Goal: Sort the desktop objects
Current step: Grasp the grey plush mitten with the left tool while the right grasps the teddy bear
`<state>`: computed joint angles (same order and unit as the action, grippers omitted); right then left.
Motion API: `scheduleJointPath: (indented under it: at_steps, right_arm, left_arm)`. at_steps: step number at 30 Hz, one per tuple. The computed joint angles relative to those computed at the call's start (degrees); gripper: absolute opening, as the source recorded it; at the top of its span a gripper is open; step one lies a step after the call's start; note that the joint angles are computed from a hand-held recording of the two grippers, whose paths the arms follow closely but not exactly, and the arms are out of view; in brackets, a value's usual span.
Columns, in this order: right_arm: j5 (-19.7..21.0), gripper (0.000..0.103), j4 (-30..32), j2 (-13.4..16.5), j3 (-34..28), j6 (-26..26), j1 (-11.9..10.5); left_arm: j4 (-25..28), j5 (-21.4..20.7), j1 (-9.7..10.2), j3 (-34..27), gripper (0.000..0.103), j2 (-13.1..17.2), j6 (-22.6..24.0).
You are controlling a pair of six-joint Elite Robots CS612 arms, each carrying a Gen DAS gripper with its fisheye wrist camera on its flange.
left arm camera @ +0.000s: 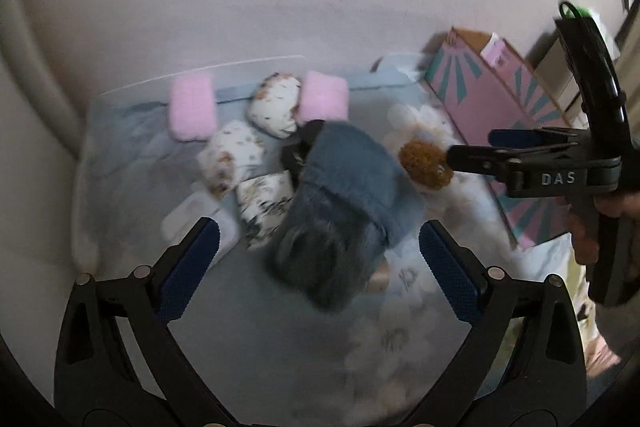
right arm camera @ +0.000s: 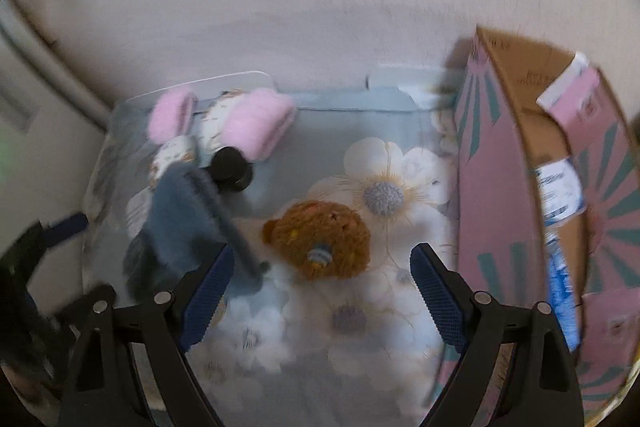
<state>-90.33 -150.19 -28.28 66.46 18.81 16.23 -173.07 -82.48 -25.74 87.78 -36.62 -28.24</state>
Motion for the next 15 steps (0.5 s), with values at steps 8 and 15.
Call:
scheduleJointPath:
  at_steps: [8, 15]
  right_arm:
    - [2.2, 0.088, 0.8, 2.1, -1.2, 3.4, -0.5]
    - [7.7, 0.057, -2.2, 2.5, -0.1, 5.5, -1.4]
  left_arm:
    - [3.6, -1.7, 0.31, -4.4, 0.096, 3.6, 3.3]
    - [3.8, -6.4, 1.25, -5.2, 0.068, 4.7, 3.7]
